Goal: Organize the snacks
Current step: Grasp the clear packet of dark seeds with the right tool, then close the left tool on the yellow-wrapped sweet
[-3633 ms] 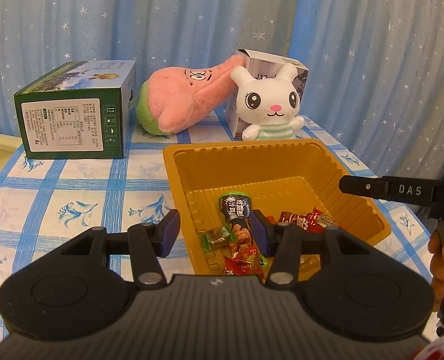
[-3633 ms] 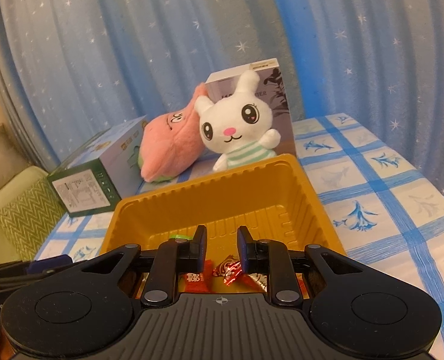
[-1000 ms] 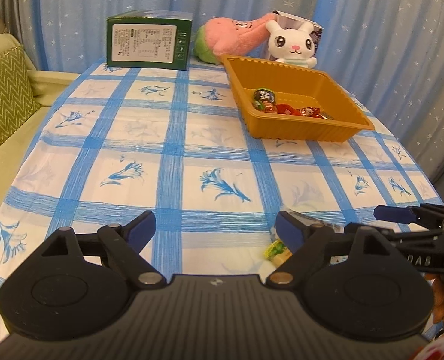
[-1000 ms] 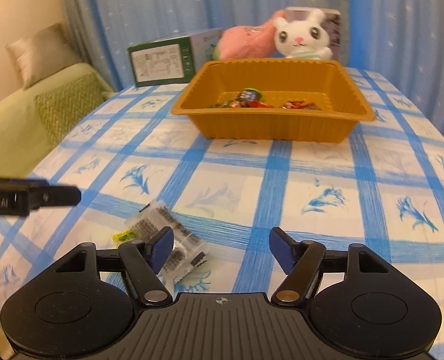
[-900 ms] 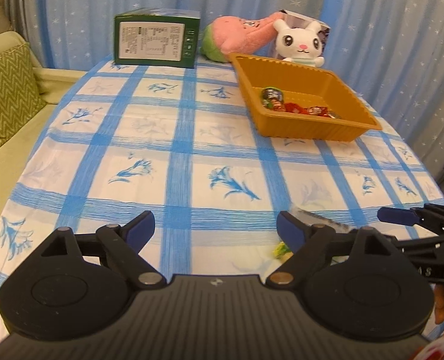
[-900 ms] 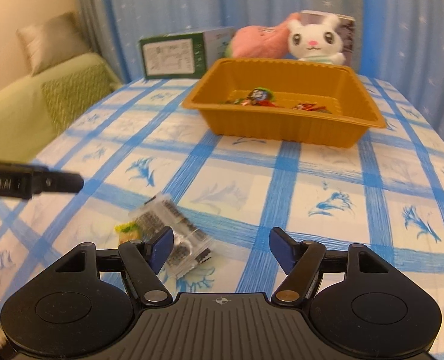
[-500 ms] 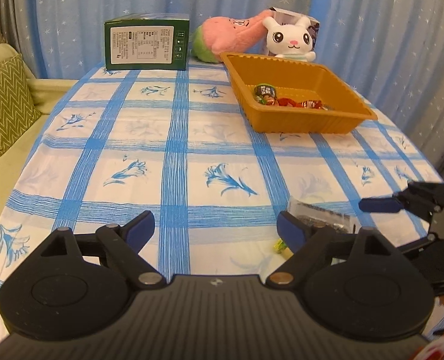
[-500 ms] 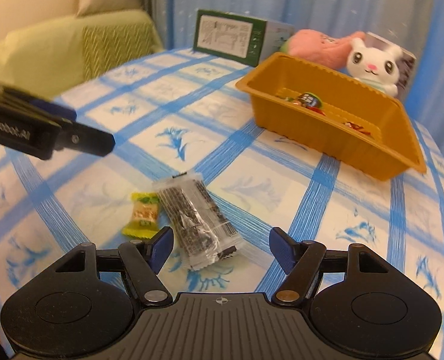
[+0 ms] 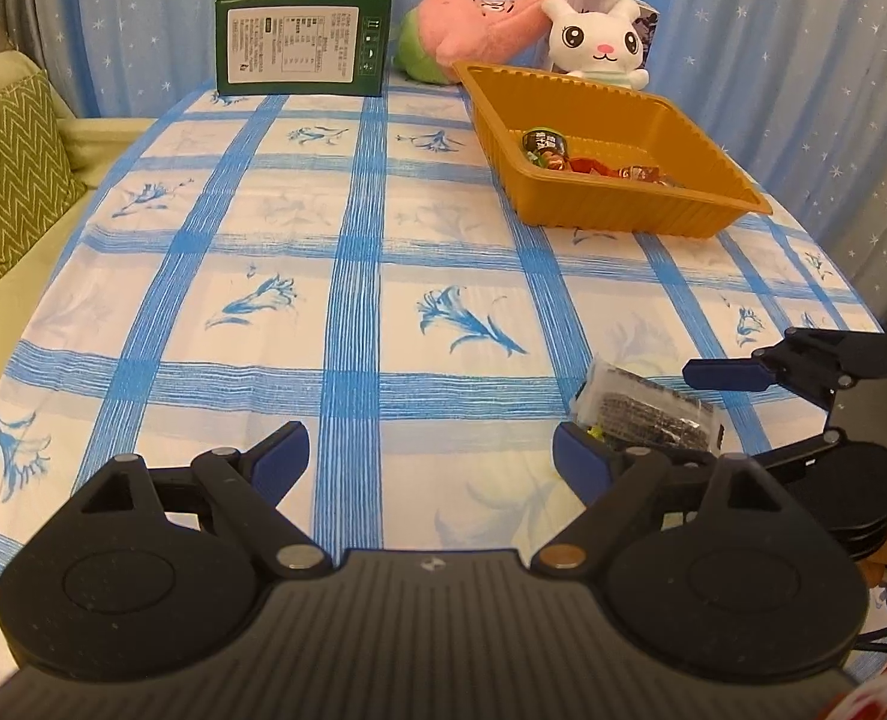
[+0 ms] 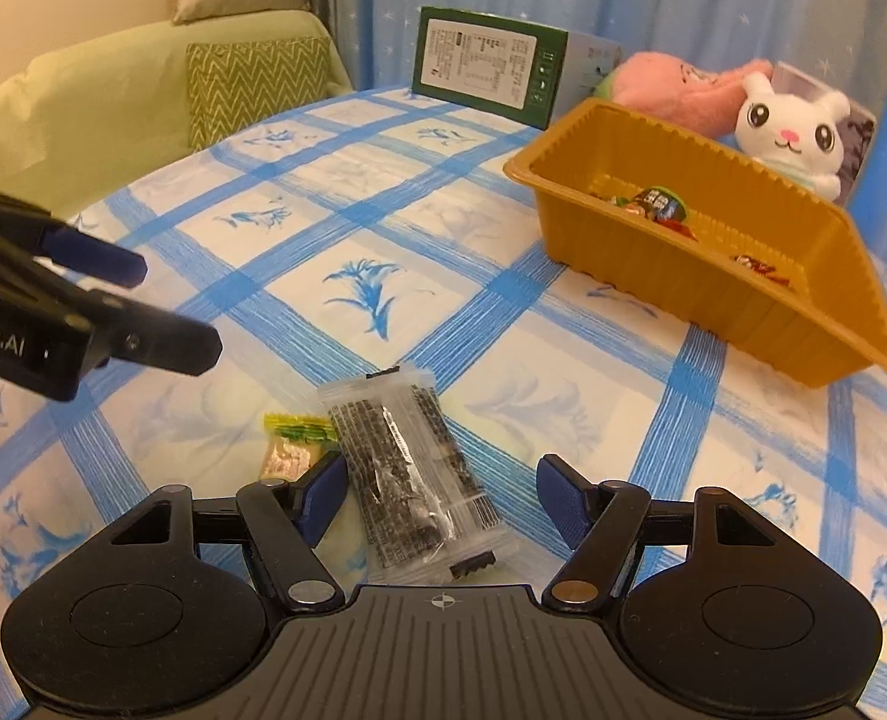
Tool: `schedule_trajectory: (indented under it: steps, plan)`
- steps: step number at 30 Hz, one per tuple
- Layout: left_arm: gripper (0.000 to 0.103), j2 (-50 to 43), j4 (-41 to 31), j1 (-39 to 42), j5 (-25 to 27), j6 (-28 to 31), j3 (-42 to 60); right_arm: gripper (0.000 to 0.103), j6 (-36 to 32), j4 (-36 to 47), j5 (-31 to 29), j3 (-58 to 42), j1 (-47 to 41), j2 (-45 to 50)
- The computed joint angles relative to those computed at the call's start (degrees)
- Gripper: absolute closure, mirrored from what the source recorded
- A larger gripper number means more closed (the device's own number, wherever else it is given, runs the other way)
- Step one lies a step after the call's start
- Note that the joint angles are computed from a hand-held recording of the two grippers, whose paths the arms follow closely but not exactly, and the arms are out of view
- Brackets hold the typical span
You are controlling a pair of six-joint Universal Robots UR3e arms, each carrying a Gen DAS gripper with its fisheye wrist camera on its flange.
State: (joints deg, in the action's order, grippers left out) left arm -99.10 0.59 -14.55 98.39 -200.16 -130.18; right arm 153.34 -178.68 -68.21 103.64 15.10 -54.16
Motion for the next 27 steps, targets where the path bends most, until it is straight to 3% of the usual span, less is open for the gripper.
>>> schedule_trajectory:
  steps: [4,5,11,17,22,27]
  plan:
    - [0.016,0.1,-0.1,0.4,-0.4,-0.7,0.0,0.062,-0.5,2.3,2.6,-0.2,-0.4,-0.7]
    - [0.016,0.1,0.0,0.5,-0.5,-0.9,-0.1,0.063,-0.2,2.8,2.7,-0.1,-0.3,-0.9]
    - [0.020,0.2,1.4,1.2,-3.1,-0.8,-0.8,0.065,6.9,1.4,0.4,1.0,-0.1,-1.7]
    - [0.037,-2.9,3.7,-1.1,-4.3,-1.3,1.3,0.065,15.2,-0.7,-6.1,2.9,-1.8,-3.3]
    - [0.057,-6.9,3.2,-4.0,-6.5,-1.9,5.4,0.065,19.4,-1.6,-7.4,5.4,-4.8,-5.1]
    - [0.062,-10.7,1.2,-7.1,-6.6,-2.5,9.8,0.065,20.9,-1.8,-5.9,7.2,-7.5,-6.5]
